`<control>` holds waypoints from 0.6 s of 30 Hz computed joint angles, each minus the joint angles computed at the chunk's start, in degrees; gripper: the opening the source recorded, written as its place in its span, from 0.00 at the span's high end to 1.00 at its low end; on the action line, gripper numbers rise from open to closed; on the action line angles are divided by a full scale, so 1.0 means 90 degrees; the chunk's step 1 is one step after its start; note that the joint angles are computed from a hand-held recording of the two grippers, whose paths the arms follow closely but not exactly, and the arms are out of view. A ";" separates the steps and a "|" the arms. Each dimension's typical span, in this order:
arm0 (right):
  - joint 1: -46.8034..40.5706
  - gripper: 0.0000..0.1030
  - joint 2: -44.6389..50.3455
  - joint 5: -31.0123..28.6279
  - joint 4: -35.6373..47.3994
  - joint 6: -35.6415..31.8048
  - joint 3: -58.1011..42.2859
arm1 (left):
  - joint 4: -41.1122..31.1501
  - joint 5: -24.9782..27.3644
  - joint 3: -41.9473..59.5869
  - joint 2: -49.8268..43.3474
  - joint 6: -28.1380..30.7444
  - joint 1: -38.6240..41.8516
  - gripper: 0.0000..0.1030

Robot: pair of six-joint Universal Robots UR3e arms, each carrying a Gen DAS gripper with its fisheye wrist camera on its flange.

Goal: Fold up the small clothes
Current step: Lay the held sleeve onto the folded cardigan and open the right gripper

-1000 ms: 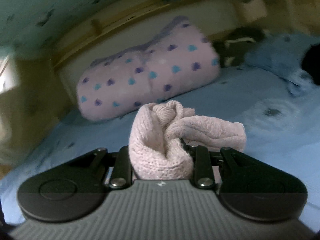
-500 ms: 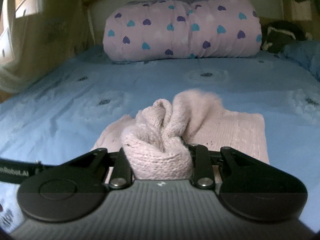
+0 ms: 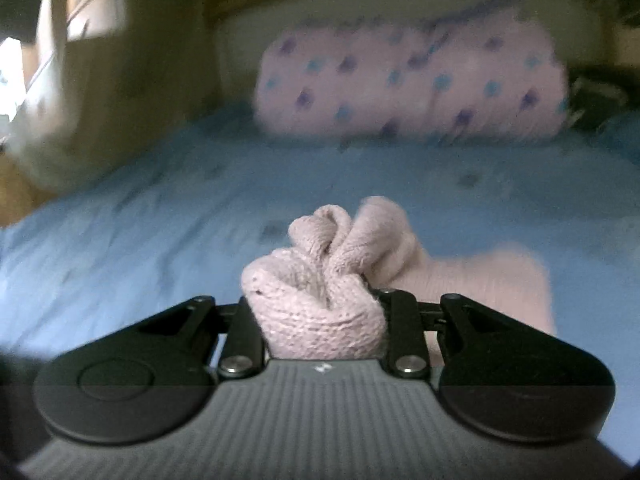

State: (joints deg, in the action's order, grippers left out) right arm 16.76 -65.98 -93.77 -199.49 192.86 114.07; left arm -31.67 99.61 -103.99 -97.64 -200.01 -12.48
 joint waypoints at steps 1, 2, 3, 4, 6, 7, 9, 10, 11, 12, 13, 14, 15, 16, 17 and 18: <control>0.0019 0.72 0.0105 0.0100 0.0108 0.0130 0.0008 | 0.0005 0.0040 0.0002 0.0011 0.0030 0.0010 0.04; 0.0022 0.71 0.0222 0.0217 -0.0010 0.0132 0.0070 | 0.0058 -0.0001 -0.0055 0.0063 0.0047 0.0061 0.04; 0.0092 0.70 0.0374 0.0160 -0.0360 0.0011 0.0142 | 0.0112 -0.0086 -0.0107 0.0107 0.0048 0.0122 0.04; 0.0152 0.69 0.0431 0.0081 -0.0561 -0.0098 0.0183 | 0.0133 -0.0170 -0.0142 0.0144 0.0036 0.0172 0.04; 0.0053 0.64 0.0301 0.0282 -0.0582 0.0035 0.0304 | 0.0128 -0.0379 -0.0163 0.0168 0.0003 0.0272 0.04; -0.0115 0.62 0.0195 0.0543 -0.0556 0.0132 0.0392 | 0.0128 -0.0527 -0.0176 0.0178 -0.0009 0.0331 0.04; -0.0335 0.54 -0.0045 0.0951 -0.0542 0.0244 0.0622 | 0.0145 -0.0846 -0.0207 0.0206 -0.0053 0.0423 0.04; -0.0425 0.51 -0.0193 0.1144 -0.0542 0.0230 0.0767 | 0.0164 -0.0981 -0.0222 0.0220 -0.0081 0.0458 0.04; -0.0511 0.45 -0.0309 0.1352 -0.0617 0.0179 0.0934 | 0.0213 -0.1115 -0.0260 0.0240 -0.0110 0.0494 0.04; -0.0663 0.40 -0.0460 0.1640 -0.0687 0.0072 0.1122 | 0.0286 -0.1262 -0.0310 0.0264 -0.0153 0.0535 0.04; -0.0796 0.38 -0.0624 0.1921 -0.0793 -0.0044 0.1348 | 0.0359 -0.1448 -0.0360 0.0294 -0.0211 0.0592 0.04; -0.0919 0.38 -0.0757 0.2185 -0.0940 -0.0162 0.1584 | 0.0439 -0.1653 -0.0421 0.0324 -0.0269 0.0663 0.04; -0.1042 0.39 -0.0952 0.2439 -0.1021 -0.0294 0.1825 | 0.0554 -0.1914 -0.0494 0.0343 -0.0347 0.0753 0.04; -0.1164 0.39 -0.1181 0.2654 -0.1065 -0.0428 0.2076 | 0.0640 -0.2110 -0.0539 0.0342 -0.0421 0.0814 0.04; -0.1253 0.39 -0.1372 0.2795 -0.1091 -0.0526 0.2266 | 0.0725 -0.2327 -0.0573 0.0325 -0.0494 0.0878 0.04; -0.1370 0.39 -0.1547 0.2929 -0.1145 -0.0633 0.2463 | 0.0777 -0.2473 -0.0586 0.0303 -0.0543 0.0906 0.04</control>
